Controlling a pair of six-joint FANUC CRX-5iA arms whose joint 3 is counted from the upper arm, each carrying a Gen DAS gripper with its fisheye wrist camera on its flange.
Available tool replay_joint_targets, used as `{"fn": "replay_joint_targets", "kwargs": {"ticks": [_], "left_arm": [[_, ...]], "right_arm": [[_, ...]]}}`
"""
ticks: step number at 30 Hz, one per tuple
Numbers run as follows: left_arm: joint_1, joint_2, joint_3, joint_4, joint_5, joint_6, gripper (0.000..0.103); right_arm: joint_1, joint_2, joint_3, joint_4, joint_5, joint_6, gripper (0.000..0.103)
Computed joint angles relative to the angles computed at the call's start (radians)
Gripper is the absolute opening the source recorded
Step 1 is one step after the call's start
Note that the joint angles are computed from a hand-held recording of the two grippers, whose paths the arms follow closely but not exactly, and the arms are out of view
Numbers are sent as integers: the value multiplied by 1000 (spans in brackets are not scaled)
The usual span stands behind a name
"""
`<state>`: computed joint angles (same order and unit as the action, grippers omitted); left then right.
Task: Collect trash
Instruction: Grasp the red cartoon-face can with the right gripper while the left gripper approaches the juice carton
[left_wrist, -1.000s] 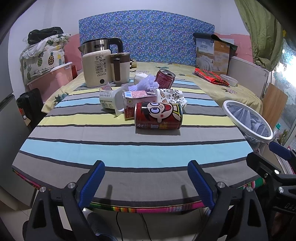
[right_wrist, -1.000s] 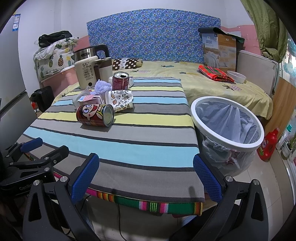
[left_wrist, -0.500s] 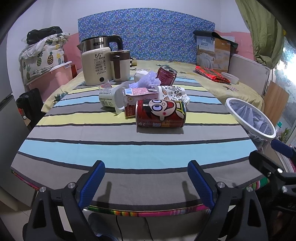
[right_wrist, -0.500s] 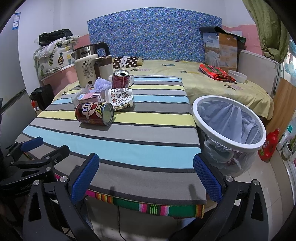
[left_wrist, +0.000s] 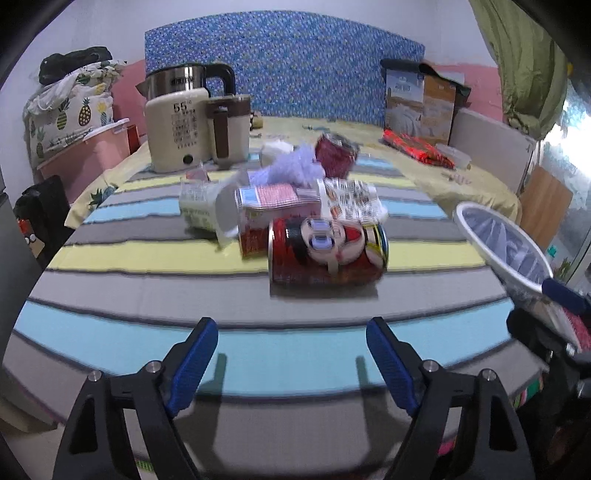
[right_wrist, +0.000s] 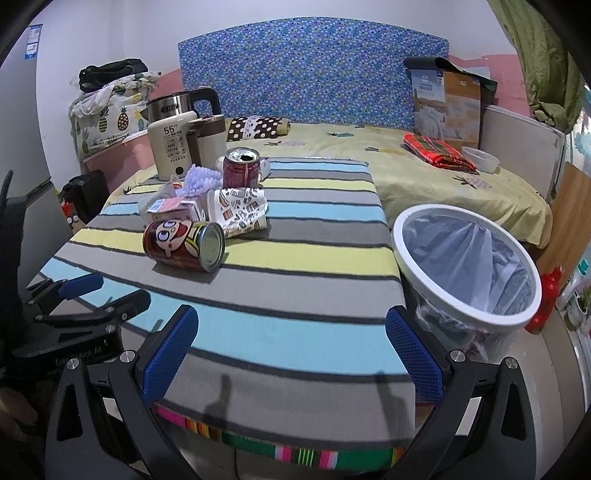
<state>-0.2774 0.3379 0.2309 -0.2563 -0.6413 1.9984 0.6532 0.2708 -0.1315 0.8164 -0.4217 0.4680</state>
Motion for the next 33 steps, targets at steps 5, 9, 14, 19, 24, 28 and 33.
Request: {"fn": "replay_joint_targets", "kwargs": {"ticks": [5,9,14,19,24,28,33], "left_arm": [[17,29,31,43,36,-49,83],[41,55,45,132,59,-139,83],[78,69,-20,406,131,-397,83],[62,56,-119,684,204,-715,83],[64,34,-80,493,209,-535,83],[83,31,-34,347,138,-380,81],[112,16,-39,305,103,-337,71]], "right_arm": [[-7,14,22,-7,4,8,102],[-10,18,28,-16,6,17,102],[-9,25,46,-56,-8,56,102],[-17,14,32,-45,-12,35,102],[-24,0,22,-61,-7,39,100],[-24,5,48,-152,31,157,93],[-6,54,186,-438,22,536,88]]}}
